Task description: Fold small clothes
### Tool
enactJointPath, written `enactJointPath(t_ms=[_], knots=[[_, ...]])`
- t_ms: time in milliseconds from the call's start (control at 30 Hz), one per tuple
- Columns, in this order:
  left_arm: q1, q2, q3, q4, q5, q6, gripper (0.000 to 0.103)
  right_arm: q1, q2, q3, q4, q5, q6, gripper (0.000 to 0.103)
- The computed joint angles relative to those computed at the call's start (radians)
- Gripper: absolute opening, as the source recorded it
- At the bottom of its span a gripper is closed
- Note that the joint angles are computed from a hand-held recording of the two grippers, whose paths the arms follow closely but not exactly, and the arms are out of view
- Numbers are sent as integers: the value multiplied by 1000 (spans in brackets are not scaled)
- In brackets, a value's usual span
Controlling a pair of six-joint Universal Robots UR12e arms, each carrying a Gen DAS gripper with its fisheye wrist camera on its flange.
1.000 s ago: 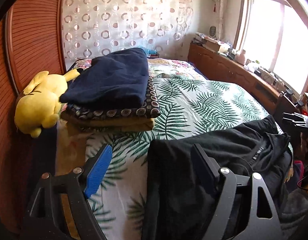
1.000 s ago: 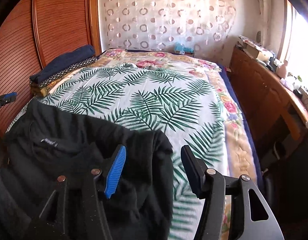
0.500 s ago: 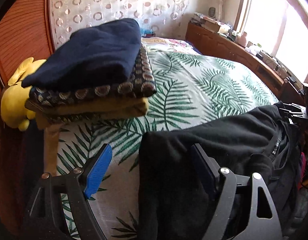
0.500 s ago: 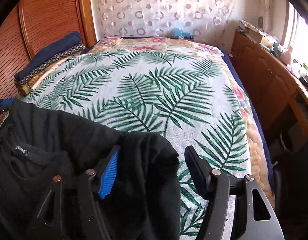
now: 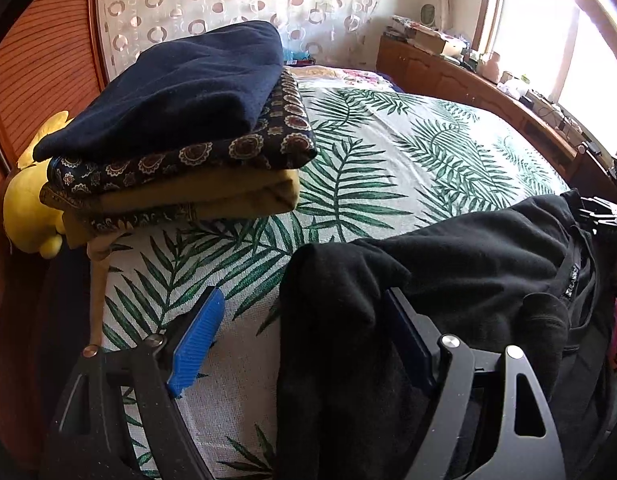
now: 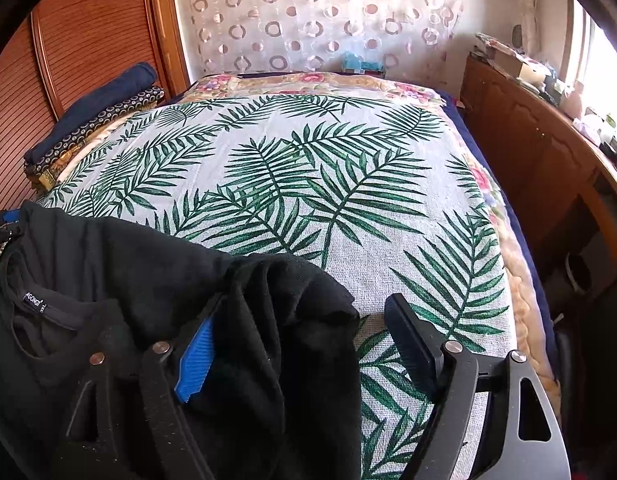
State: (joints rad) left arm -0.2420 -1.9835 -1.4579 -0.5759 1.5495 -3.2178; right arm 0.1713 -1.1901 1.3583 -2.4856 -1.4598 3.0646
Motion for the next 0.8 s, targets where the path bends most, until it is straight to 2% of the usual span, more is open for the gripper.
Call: enactJointPath(t_ms=[200,233,267,300,333,367,400,433,500,567,633,733,800], knots=[[2,-3,9,-13,-5,21,81,3,5,-6,4,-10,-6,81],[2,-2,8,-13,-10,26,79,2,5,-7,8,-10,-9,75],[2,-2,9,-10,-19,33,68,1,2,-5,8,4,-22,70],[3,-1,9,-9,-37,43,58,2,0,-2,5,17,-35,60],[4,-1,10,-10,-55,52,53,3,-3,2,1,27,-45,46],[4,-1,8,-5,-68,63,45,3,-6,7,-3,46,-55,39],[0,-1,7,-1,-60,78,43,3,-8,10,-2,67,-57,22],[-3,0,4,8,-54,91,39,1,-11,12,4,92,-53,18],[0,3,-1,11,-83,94,18,9,-18,24,-5,90,-57,16],[3,11,-8,21,-102,77,13,5,-33,49,-46,130,-40,15],[1,24,-25,65,-97,45,12,-1,-52,78,-101,164,-6,15],[-3,57,-55,169,-92,5,12,-14,-88,120,-182,195,34,15],[-2,82,-69,234,-122,-6,12,-22,-115,142,-224,210,44,14]])
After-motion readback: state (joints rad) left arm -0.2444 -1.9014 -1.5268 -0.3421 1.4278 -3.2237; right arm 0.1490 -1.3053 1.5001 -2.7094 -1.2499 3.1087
